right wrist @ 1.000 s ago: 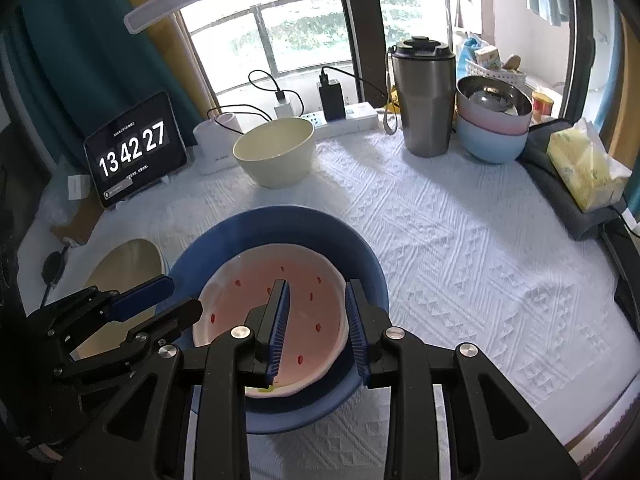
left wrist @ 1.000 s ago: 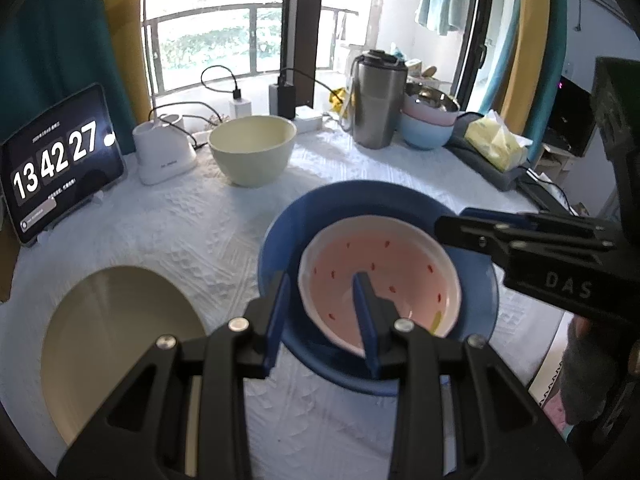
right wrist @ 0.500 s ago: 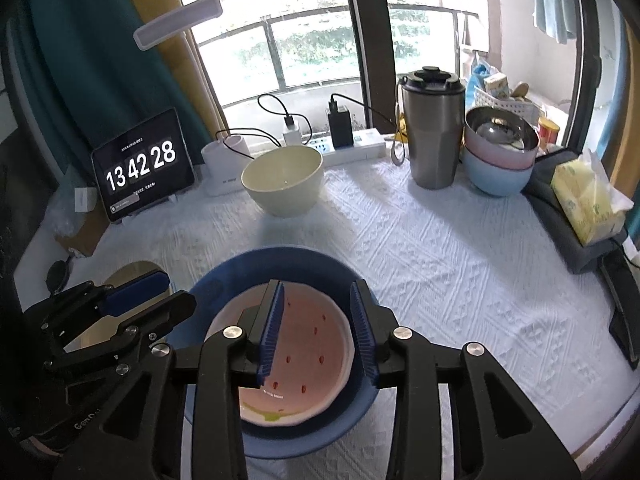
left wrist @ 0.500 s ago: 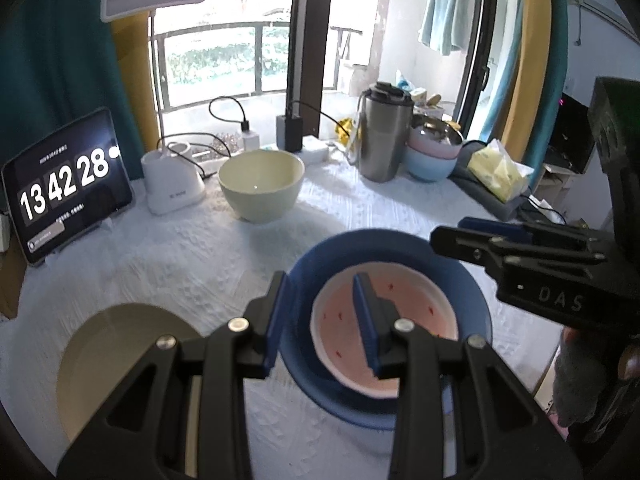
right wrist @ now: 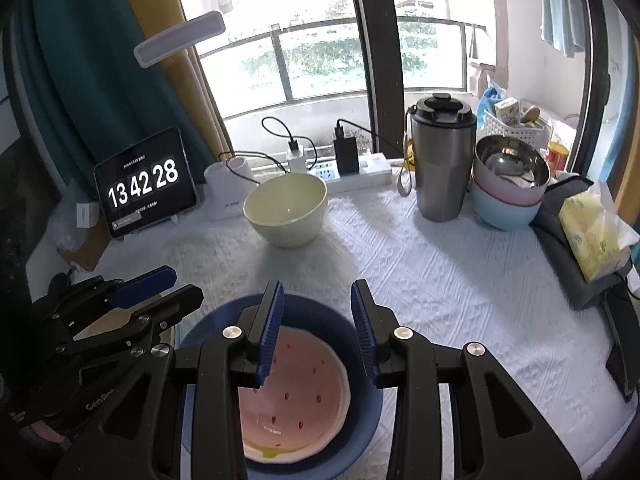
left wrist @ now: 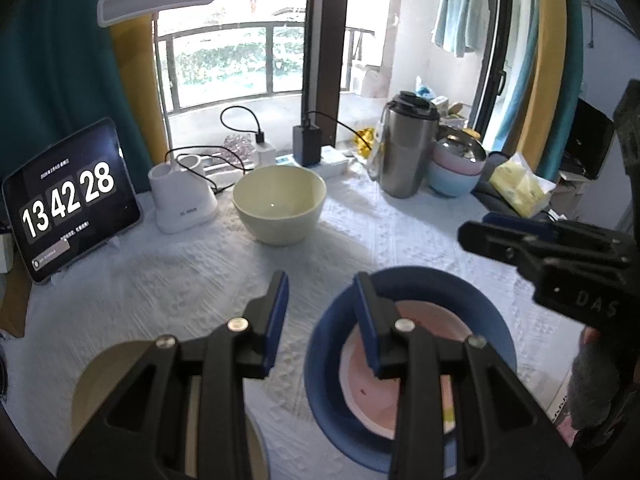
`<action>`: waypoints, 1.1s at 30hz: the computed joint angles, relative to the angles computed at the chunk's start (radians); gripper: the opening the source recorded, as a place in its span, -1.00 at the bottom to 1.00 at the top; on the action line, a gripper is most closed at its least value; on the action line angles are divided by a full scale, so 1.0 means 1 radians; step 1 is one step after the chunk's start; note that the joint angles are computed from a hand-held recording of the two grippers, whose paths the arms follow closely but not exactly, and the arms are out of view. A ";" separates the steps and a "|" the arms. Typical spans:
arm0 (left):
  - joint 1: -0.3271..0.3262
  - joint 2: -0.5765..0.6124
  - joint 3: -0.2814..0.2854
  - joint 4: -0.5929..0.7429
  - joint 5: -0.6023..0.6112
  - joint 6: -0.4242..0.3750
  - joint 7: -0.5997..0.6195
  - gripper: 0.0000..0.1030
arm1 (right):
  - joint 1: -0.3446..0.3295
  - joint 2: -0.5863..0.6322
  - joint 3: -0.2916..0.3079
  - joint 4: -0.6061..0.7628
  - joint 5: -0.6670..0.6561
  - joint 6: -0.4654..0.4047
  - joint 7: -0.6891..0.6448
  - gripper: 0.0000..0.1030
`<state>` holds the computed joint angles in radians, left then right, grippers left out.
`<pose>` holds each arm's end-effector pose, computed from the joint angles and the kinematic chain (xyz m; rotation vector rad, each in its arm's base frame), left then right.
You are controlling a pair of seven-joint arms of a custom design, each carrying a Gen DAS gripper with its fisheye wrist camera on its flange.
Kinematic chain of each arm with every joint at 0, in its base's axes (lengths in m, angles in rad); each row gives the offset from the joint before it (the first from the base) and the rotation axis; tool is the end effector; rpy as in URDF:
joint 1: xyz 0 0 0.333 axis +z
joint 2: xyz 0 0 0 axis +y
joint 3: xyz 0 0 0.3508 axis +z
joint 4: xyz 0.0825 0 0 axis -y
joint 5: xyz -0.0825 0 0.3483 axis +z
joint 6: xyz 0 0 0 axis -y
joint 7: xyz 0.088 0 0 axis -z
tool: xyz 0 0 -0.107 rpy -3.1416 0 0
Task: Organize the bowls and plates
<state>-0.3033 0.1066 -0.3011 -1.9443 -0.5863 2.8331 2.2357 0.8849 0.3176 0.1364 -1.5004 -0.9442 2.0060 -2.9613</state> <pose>0.5138 -0.3102 0.5657 -1.0382 2.4348 -1.1494 0.3971 0.5276 0.5702 -1.3243 2.0088 -0.7667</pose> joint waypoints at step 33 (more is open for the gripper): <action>-0.082 0.284 0.114 0.313 0.478 0.083 -0.440 -0.31 | -0.107 0.084 -0.069 0.133 0.061 0.077 -0.344 -0.28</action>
